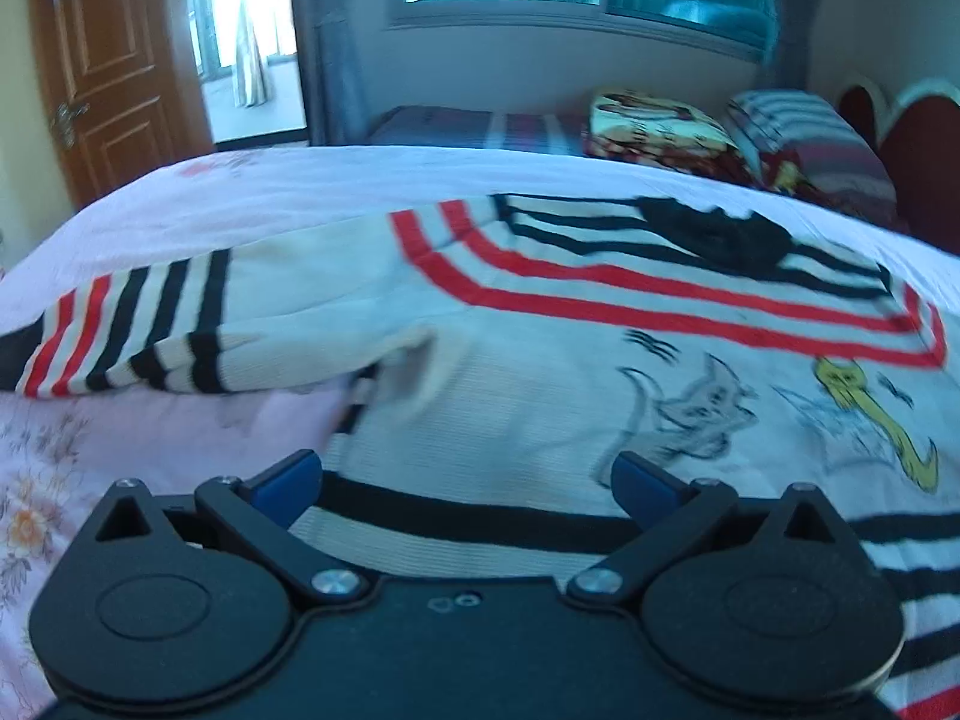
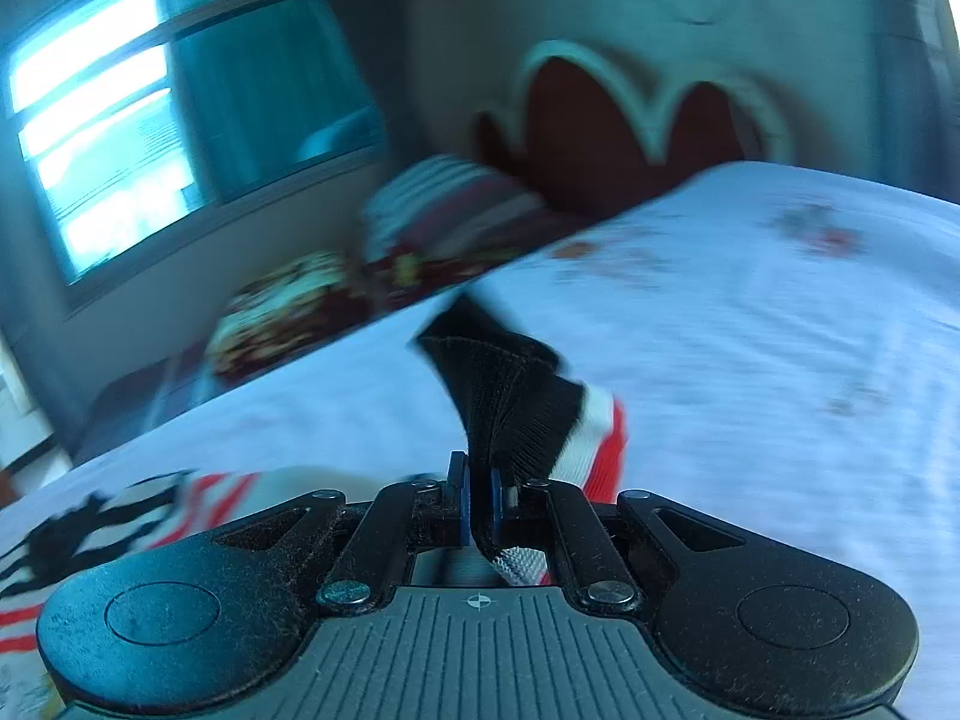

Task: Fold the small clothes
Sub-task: 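Carry the gripped sleeve across the sweater body with the right tool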

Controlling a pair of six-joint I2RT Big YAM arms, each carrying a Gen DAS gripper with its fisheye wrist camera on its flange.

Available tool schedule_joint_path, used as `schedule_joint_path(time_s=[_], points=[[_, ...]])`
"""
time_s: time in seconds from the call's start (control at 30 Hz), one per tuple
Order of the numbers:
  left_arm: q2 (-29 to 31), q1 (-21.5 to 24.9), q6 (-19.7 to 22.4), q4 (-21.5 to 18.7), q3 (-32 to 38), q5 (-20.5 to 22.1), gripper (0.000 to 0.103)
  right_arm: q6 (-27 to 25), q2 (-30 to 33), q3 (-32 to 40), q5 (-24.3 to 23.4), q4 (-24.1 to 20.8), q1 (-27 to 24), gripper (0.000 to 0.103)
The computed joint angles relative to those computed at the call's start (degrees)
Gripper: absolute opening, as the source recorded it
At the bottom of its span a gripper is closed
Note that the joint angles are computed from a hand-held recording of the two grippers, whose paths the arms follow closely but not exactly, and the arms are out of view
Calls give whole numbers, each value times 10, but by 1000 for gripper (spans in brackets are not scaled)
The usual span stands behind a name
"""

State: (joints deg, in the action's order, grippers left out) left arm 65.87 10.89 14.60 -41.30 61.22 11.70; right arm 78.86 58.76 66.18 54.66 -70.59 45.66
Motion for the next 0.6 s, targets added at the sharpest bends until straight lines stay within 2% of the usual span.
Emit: schedule_joint_path(time_s=[0.07, 0.13, 0.27, 0.43, 0.6], points=[[5, 9, 5, 0, 6, 0, 102, -87, 34, 18, -35, 96, -6, 5], [8, 20, 8, 2, 9, 7, 102, -152, 76, 40, -76, 172, -8, 5], [17, 43, 7, 0, 18, 7, 101, -242, 167, 96, -158, 265, -3, 5], [22, 73, 13, -9, 25, 10, 101, -284, 269, 167, -231, 310, 8, 5], [22, 89, 30, -21, 24, 15, 101, -293, 327, 208, -262, 319, 20, 5]])
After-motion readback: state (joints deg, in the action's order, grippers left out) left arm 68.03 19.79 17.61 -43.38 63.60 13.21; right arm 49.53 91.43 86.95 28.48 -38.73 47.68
